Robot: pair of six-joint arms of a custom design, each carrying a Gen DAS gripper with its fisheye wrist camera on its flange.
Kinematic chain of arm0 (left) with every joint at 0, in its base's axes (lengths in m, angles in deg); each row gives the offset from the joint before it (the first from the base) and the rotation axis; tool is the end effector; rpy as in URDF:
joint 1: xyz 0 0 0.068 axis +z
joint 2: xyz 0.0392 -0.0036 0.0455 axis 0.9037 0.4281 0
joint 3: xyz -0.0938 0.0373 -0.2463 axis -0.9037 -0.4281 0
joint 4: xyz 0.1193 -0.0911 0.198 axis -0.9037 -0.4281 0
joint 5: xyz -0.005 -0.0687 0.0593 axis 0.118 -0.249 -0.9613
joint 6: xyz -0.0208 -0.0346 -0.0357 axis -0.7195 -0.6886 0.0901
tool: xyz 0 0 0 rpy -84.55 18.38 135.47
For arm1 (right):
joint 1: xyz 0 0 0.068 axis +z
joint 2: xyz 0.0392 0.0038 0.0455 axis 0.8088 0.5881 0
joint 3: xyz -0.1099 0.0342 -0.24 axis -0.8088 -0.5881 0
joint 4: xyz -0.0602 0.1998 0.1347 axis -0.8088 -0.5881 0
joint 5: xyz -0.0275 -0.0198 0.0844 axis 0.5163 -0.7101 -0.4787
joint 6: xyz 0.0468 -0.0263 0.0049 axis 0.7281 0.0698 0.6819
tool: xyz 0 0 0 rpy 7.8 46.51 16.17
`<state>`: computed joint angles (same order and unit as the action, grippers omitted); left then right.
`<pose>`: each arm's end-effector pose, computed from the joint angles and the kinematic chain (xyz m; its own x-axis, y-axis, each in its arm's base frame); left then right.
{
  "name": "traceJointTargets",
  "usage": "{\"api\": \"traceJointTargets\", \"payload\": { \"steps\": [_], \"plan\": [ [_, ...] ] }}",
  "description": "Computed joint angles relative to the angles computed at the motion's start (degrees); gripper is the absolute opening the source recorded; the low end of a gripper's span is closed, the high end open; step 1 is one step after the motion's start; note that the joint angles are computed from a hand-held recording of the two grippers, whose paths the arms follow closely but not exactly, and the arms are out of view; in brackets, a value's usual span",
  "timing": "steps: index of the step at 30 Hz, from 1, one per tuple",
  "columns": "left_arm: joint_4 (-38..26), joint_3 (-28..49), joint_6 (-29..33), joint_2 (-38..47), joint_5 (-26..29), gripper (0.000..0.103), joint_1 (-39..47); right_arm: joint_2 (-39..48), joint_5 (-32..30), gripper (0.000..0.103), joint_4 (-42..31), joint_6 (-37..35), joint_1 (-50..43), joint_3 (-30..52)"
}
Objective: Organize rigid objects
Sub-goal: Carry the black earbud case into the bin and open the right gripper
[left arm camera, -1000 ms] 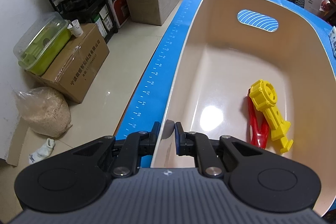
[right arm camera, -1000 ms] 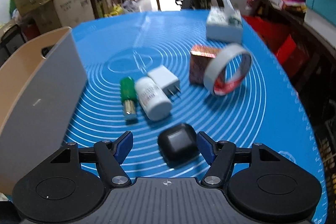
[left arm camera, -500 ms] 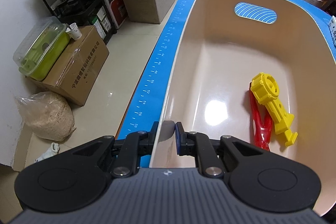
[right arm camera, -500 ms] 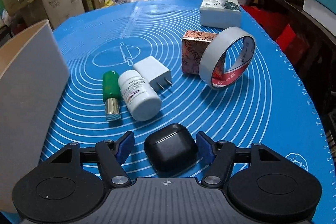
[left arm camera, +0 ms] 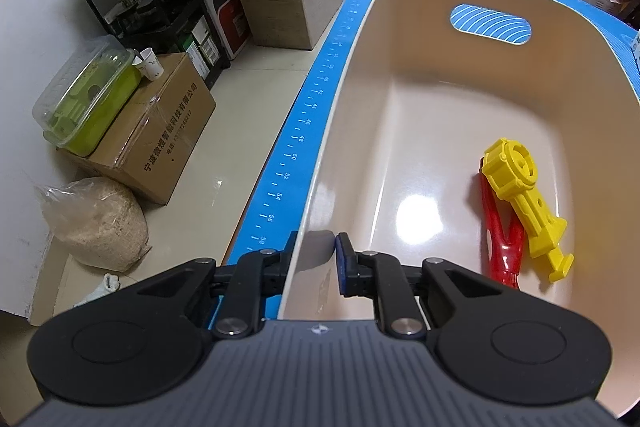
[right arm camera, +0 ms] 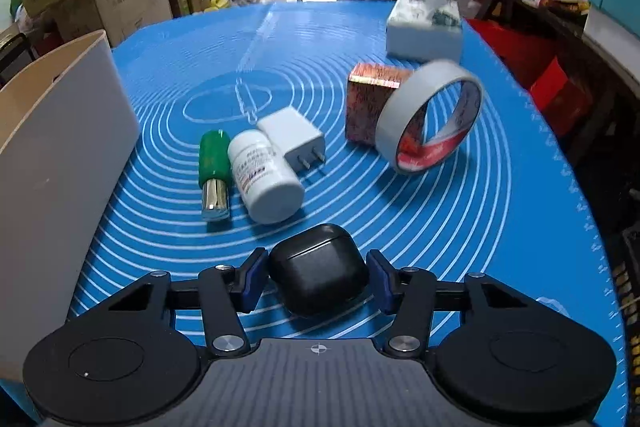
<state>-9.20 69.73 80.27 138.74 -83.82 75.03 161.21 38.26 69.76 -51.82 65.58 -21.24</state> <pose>0.1918 0.0432 0.1976 -0.8336 -0.2636 -0.4854 -0.3736 0.9163 0.1441 0.2837 0.0588 0.1419 -0.7788 -0.0773 -0.6225 -0.1470 0.9872 0.0613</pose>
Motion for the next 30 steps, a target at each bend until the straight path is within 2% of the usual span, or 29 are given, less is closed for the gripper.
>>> {"api": "traceJointTargets", "payload": {
  "steps": [9,15,23,30],
  "plan": [
    [3.33,-2.25,1.86,0.56,0.10,0.020,0.00,-8.75,2.41,0.058,0.77,3.99,2.45,-0.93],
    [3.83,-2.24,2.70,0.99,1.26,0.019,1.02,-12.57,4.61,0.058,5.76,6.42,7.43,-0.38],
    [3.77,-2.07,2.47,0.78,1.87,0.018,1.46,-9.35,3.41,0.058,10.14,7.44,14.31,5.12],
    [3.63,-2.39,2.46,-0.18,1.64,0.017,0.96,-3.86,0.13,0.058,5.81,4.59,20.72,11.66]
  ]
}}
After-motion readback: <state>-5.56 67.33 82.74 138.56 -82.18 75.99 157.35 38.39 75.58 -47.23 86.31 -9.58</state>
